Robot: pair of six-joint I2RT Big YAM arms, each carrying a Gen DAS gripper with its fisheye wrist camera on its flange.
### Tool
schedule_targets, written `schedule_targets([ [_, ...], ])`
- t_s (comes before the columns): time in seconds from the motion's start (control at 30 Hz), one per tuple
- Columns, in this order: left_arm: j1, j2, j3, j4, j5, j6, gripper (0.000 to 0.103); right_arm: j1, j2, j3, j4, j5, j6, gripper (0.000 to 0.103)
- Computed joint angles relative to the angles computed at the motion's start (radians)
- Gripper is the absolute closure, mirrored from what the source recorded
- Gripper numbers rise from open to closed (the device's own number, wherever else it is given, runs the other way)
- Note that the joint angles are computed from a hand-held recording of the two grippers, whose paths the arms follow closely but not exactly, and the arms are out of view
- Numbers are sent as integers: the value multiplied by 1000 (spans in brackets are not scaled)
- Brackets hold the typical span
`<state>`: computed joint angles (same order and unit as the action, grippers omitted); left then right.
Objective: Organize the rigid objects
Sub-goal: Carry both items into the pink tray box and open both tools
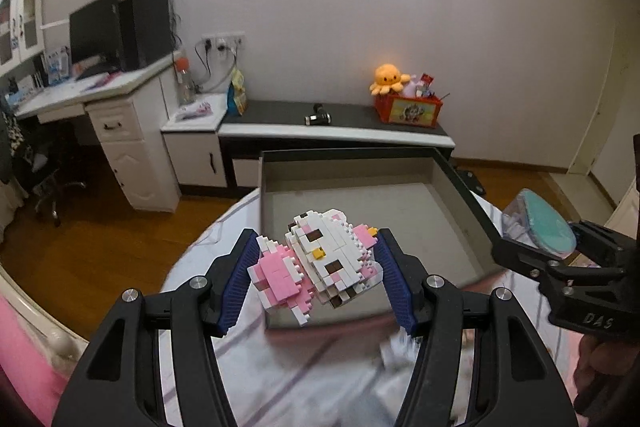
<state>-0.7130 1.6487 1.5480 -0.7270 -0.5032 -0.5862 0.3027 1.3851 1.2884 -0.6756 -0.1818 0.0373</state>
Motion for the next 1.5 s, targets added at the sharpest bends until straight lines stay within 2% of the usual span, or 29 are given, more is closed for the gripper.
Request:
schedule_targets([
  [0.13,47,91,103,-37,70,-4,42,-8,120,115,-45,1,12,36],
  [0.33,63,155,181,-68,88,3,42,-18,208,208,-99,12,4,36],
  [0.57,66,193,223,-97,101,2,41,-21,251,244,-133,15,-10,36],
  [0.6,66,196,226,-103,98,3,41,-24,258,251,-139,10,-8,36],
  [0.63,65,196,225,-104,94,3,34,-26,262,251,-140,6,-4,36],
  [0.67,64,194,223,-103,90,3,23,-27,260,246,-138,5,-2,36],
  [0.73,60,192,222,-108,68,2,11,-31,263,245,-137,-2,-8,31],
  [0.77,58,189,219,-108,53,4,9,-29,264,249,-141,-1,-7,21],
  [0.87,58,181,213,-113,47,5,2,-27,259,246,-138,12,-6,19],
  [1.0,53,165,198,-116,32,1,0,-19,248,243,-148,64,3,18],
  [1.13,45,134,166,-105,22,-9,0,-27,220,223,-135,67,28,17],
  [1.5,-5,6,37,-60,-24,-46,0,-40,77,97,-68,8,60,17],
])
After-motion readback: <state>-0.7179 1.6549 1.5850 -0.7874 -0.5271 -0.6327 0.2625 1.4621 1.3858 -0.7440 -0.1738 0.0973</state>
